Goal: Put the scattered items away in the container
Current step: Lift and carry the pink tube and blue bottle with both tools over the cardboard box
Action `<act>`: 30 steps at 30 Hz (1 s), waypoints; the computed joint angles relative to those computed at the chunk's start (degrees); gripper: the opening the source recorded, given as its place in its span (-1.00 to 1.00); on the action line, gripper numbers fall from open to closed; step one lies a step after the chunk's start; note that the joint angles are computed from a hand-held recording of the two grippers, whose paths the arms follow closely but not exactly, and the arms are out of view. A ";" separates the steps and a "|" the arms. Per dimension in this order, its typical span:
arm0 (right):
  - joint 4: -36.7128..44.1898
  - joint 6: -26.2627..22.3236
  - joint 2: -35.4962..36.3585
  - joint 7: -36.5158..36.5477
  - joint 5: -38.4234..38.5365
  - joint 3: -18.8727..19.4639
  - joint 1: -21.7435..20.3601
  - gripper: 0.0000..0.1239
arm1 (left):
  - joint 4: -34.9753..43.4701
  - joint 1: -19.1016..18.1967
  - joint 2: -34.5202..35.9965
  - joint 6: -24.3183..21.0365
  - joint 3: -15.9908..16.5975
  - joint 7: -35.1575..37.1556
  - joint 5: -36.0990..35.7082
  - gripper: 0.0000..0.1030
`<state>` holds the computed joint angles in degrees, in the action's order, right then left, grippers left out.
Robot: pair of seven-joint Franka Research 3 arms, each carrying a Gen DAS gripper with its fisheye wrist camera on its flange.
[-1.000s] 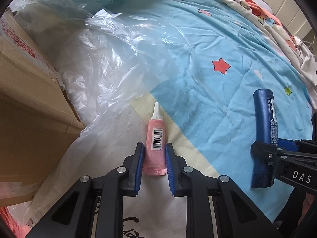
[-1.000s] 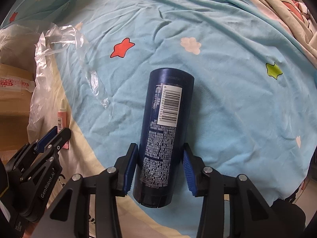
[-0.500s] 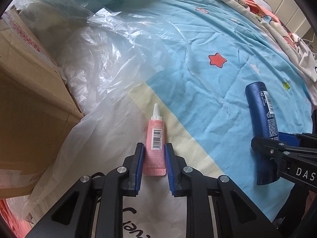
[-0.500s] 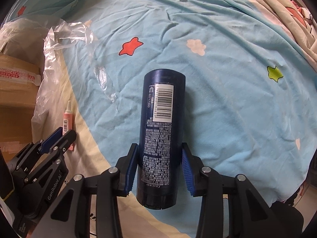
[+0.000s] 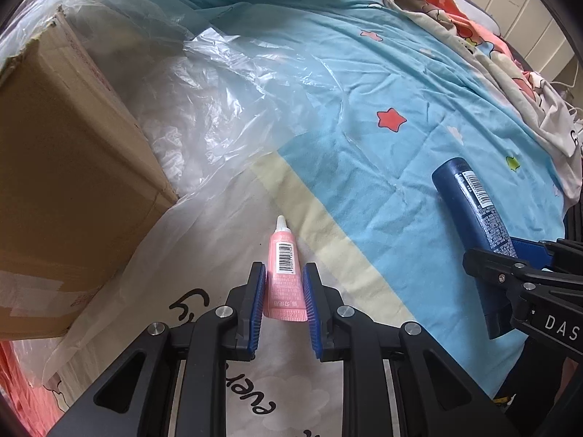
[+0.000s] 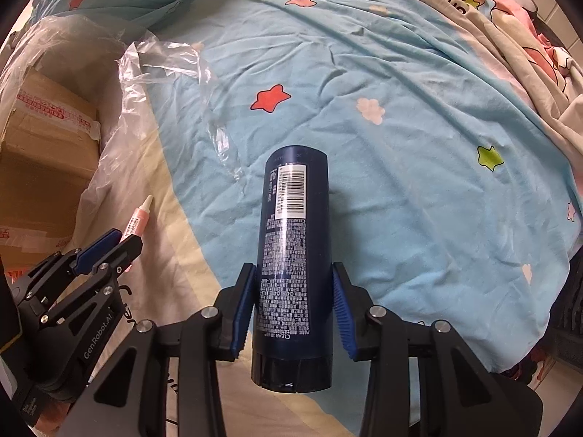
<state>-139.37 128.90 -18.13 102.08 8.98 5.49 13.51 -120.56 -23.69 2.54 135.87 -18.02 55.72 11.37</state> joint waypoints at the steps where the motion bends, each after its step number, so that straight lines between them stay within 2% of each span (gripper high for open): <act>1: -0.19 -0.11 -0.49 -0.08 0.00 0.07 0.11 -0.40 | -0.12 0.05 -0.35 -0.24 0.05 0.10 -0.07 -0.59; 7: -1.15 -0.87 -3.68 -1.28 0.34 0.10 0.57 -0.40 | 1.16 0.57 -0.28 -0.72 0.33 1.11 -0.25 -0.59; 8: -0.59 -1.03 -3.46 -2.99 0.39 -1.01 0.00 -0.40 | 1.30 0.46 -0.39 -0.77 0.25 0.83 0.09 -0.59; 9: 1.43 -1.27 -2.34 -3.97 0.65 -0.48 -1.37 -0.40 | 1.34 0.37 -0.60 -0.96 0.18 0.56 0.12 -0.59; 12: 3.32 -3.32 -2.91 -4.77 -0.01 -1.55 -1.33 -0.40 | 1.31 0.06 -1.38 -1.50 -0.06 0.20 -0.36 -0.59; 17: 5.15 -2.86 -2.08 -4.08 -0.33 -0.54 -1.52 -0.40 | 0.90 -0.45 -3.18 -1.91 -0.37 -0.03 -0.70 -0.59; 20: 5.54 -3.44 -3.12 -4.22 -0.32 -0.48 -1.40 -0.40 | 0.89 -0.71 -4.17 -2.38 -0.47 -0.61 -0.66 -0.73; 30: 6.13 -4.23 -5.72 -5.06 -0.13 -0.11 -1.09 -0.40 | 1.24 -0.85 -7.08 -4.13 -0.44 -1.97 0.43 -0.73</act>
